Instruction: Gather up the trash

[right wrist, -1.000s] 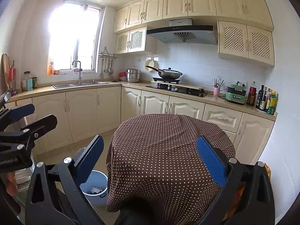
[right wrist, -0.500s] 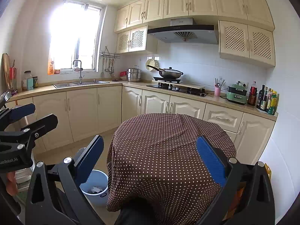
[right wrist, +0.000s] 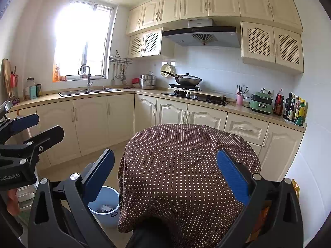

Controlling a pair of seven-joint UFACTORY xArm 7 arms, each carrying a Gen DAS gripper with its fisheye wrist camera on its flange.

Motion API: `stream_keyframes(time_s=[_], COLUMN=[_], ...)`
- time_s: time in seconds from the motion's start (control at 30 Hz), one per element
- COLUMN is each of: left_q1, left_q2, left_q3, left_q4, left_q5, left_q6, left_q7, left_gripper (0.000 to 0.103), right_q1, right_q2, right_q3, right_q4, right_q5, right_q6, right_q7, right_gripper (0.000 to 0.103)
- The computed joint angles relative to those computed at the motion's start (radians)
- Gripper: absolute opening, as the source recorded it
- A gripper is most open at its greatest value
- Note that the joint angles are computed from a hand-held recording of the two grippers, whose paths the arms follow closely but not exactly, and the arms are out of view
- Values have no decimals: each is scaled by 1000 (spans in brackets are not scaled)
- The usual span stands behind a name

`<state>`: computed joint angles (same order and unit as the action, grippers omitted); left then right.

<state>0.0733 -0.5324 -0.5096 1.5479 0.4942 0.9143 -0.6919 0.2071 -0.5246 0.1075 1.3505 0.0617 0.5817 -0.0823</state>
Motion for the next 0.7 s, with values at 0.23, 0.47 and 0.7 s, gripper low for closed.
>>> stream_keyframes(time_s=[0.23,0.47,0.7], left_q1=[-5,-9,-5], left_q2=[-5,-14,-11], left_q3=[3,6,4], left_q4=[-10,-21,-18], left_q5=[-2,-5,-7], left_q6=[1,2,5], left_q7=[-2,-3,-1], left_gripper=[91,91,91], right_q1=[1,-1,0], right_q2=[-6,-16,-18], right_q3=[-3,-1,-2], right_q4=[-11,-23,-23], right_q5=[0,-1,0], right_q6=[-4,0,5], right_q7=[0,8,8], right_gripper=[96,96,96])
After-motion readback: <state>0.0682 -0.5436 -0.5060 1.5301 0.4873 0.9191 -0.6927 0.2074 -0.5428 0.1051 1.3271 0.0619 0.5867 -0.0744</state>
